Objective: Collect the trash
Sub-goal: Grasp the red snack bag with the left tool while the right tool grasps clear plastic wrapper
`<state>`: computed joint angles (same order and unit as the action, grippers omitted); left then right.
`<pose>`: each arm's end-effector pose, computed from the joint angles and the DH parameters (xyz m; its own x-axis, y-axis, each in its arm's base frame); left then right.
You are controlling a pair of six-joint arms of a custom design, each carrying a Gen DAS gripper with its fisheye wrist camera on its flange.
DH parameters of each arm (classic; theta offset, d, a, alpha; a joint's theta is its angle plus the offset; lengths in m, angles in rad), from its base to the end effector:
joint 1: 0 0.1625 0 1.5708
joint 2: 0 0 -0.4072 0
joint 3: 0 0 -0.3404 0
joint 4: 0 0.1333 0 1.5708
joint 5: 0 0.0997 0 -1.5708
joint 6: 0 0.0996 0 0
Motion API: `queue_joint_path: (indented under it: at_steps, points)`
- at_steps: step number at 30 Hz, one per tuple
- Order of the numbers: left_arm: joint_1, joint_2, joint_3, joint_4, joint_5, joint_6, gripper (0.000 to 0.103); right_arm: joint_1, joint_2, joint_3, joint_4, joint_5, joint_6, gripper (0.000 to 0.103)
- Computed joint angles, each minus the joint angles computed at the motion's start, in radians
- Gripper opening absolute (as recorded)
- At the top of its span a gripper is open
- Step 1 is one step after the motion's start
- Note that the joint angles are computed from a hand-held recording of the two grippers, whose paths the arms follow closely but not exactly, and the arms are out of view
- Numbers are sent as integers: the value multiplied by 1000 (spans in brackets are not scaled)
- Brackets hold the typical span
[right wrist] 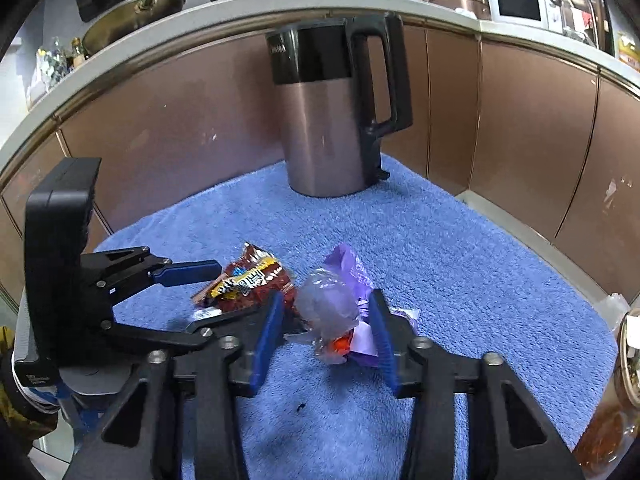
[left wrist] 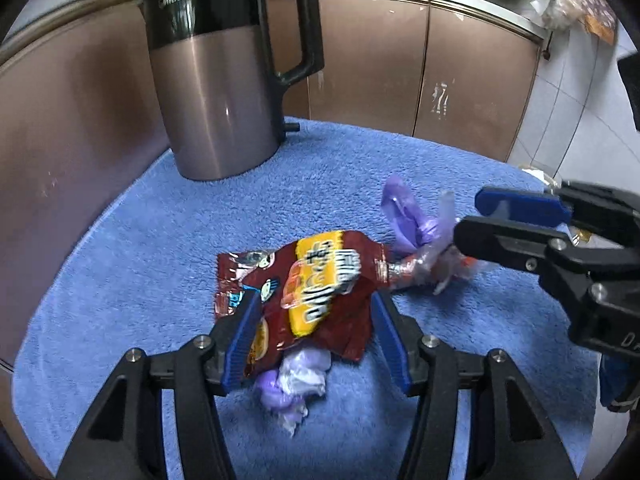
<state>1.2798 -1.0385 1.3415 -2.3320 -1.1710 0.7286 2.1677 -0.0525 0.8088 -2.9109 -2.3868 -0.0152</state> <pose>-0.0250 -0.6831 0.3736 -0.5239 0.6462 -0.5550 0.8124 0.5749 -0.0976 0.4859 -0.6069 -0.0517 -0.7851 -0.0635 0.6161 -0.4810 0.6892 -0.5419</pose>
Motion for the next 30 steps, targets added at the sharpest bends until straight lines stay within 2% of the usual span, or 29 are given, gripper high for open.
queue_joint_path:
  at_steps: [1,2,5,7,18,30]
  points:
    - [4,7,-14,14,-6,-12,54,-5,-2,2,9,7,6,25]
    - [9,15,-29,23,-15,-23,49,-7,-4,6,12,9,10,16]
    - [25,32,-87,85,-49,-77,29,-12,-7,15,7,14,13,5]
    - [32,45,-125,119,-69,-105,18,-14,-12,24,2,26,18,4]
    - [22,-14,-107,83,-96,-99,15,20,-4,9,-37,27,-18,0]
    - [-24,-187,-12,48,-107,-107,15,136,-24,-14,-88,-42,-91,0]
